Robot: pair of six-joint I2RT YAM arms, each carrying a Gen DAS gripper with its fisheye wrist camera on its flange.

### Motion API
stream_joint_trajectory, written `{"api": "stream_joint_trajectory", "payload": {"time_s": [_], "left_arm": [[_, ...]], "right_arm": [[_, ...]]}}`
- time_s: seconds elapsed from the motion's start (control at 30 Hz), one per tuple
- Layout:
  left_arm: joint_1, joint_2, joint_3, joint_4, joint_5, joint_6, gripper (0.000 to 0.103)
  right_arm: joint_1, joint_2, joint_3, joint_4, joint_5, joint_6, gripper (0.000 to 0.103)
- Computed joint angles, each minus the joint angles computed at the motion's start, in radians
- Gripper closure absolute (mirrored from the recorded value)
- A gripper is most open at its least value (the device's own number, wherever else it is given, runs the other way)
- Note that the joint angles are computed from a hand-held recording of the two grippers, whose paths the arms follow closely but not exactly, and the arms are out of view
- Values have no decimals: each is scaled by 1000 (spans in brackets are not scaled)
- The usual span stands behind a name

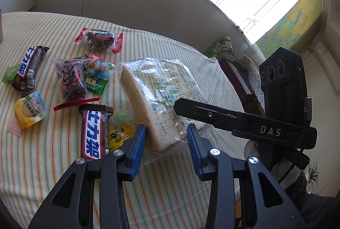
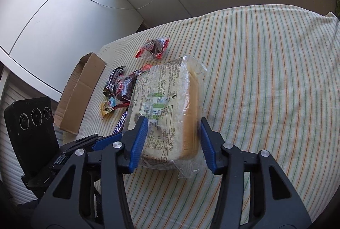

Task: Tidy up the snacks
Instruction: 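Carry the bread loaf with the left tool into the cardboard box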

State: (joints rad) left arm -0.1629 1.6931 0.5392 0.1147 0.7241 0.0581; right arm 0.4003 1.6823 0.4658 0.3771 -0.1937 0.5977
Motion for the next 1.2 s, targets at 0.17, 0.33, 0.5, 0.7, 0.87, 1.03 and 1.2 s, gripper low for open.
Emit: {"api": "stream_joint_trajectory", "payload": {"time_s": [0.17, 0.33, 0.5, 0.7, 0.87, 1.03, 1.2], "left_arm": [[70, -97, -44, -34, 25, 49, 66], [158, -164, -57, -81, 49, 106, 66], [247, -207, -52, -119, 72, 136, 66], [400, -225, -31, -205, 113, 235, 66], [541, -208, 12, -284, 146, 318, 66], [669, -211, 36, -327, 160, 378, 66], [770, -179, 74, -327, 160, 407, 66]], "right_arm": [[49, -59, 24, -54, 36, 6, 52], [105, -62, 88, -96, 61, 6, 52], [160, -34, 176, -136, 76, 2, 52], [235, 39, 303, -173, 99, -11, 52], [289, 140, 442, -204, 90, -18, 52], [346, 256, 623, -256, 83, -32, 52], [389, 370, 806, -313, 67, -58, 52]]}}
